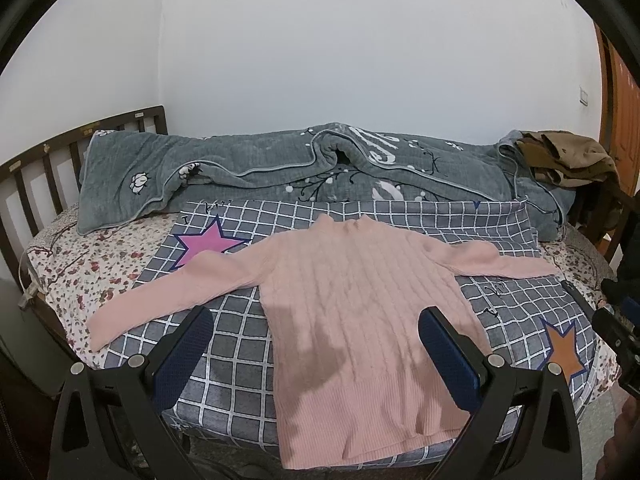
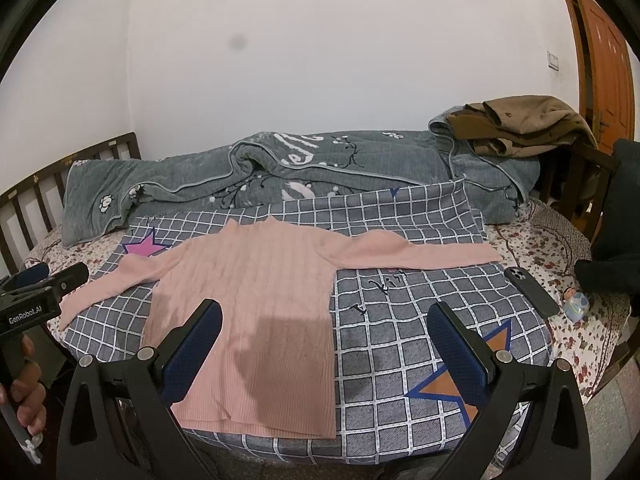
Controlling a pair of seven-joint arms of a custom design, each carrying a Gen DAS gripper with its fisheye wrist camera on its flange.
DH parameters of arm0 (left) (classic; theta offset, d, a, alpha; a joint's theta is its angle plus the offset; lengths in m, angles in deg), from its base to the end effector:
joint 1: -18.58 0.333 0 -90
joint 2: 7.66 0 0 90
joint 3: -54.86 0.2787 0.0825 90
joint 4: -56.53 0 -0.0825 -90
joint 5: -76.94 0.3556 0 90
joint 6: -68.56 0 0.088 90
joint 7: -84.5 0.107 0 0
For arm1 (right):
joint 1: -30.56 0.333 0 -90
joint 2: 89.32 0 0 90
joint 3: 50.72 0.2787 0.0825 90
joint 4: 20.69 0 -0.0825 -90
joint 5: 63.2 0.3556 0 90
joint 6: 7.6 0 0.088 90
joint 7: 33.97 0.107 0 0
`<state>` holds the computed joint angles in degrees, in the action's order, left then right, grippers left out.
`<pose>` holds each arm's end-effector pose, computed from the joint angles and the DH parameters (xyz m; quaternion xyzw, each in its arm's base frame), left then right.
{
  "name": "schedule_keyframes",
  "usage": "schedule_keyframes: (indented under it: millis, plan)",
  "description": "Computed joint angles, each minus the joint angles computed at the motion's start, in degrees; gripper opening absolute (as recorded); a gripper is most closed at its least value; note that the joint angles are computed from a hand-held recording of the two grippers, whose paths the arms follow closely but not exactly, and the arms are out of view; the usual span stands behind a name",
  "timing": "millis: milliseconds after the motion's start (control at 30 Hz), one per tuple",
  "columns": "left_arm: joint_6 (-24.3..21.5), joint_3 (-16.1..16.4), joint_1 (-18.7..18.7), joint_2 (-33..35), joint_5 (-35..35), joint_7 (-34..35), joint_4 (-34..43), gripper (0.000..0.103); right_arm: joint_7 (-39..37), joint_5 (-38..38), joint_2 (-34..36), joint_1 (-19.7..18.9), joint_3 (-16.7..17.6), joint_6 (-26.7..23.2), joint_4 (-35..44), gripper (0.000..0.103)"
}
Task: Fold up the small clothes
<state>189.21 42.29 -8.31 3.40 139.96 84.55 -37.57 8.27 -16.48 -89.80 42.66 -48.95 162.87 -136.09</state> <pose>0.5107 -0.3524 0.5235 -0.7375 0.4754 -0.2696 0.3967 0.5618 0.0870 0.5297 -0.7103 0.5048 -0.2646 0.4132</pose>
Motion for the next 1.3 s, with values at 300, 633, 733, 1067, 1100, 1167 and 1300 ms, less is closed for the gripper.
schedule_keyframes:
  millis: [300, 633, 733, 1067, 1100, 1167, 1300]
  plan:
    - [0.88, 0.02, 0.37, -0.63, 0.11, -0.16, -1.09, 0.103, 0.47, -0.54, -0.01, -0.01, 0.01, 0.22, -0.01, 0.101]
    - [-2.08, 0.14, 0.25, -0.35, 1.55, -2.54, -1.12, 0.103, -1.06, 0.59, 0.51, 0.04, 0.16, 0.83, 0.68, 0.101]
    - [-1.41, 0.58, 1.4, -0.44, -0.27, -3.26, -2.1, 0.103, -1.68, 0.53, 1.57, 0.03, 0.45, 1.74, 1.55, 0.101]
    - [18.49, 3.97, 12.26, -7.82, -2.09, -18.4, -22.13, 0.102, -9.49, 5.18, 9.84, -1.68, 3.48, -4.57, 9.61, 0.101]
    - [21.37, 4.41, 13.75, -8.35, -1.73, -20.31, -24.23, 0.102, -9.93, 5.2, 10.97, -1.77, 3.98, -4.74, 10.53, 0.1]
    - [24.43, 5.18, 16.36, -9.09, -0.41, -25.05, -27.86, 0.101, -10.5, 5.03, 14.29, -1.94, 5.1, -5.09, 13.43, 0.1]
    - [28.56, 6.5, 21.1, -11.11, 3.64, -33.49, -34.41, 0.098, -7.59, 2.79, 22.19, -2.4, 6.72, -8.35, 21.74, 0.093]
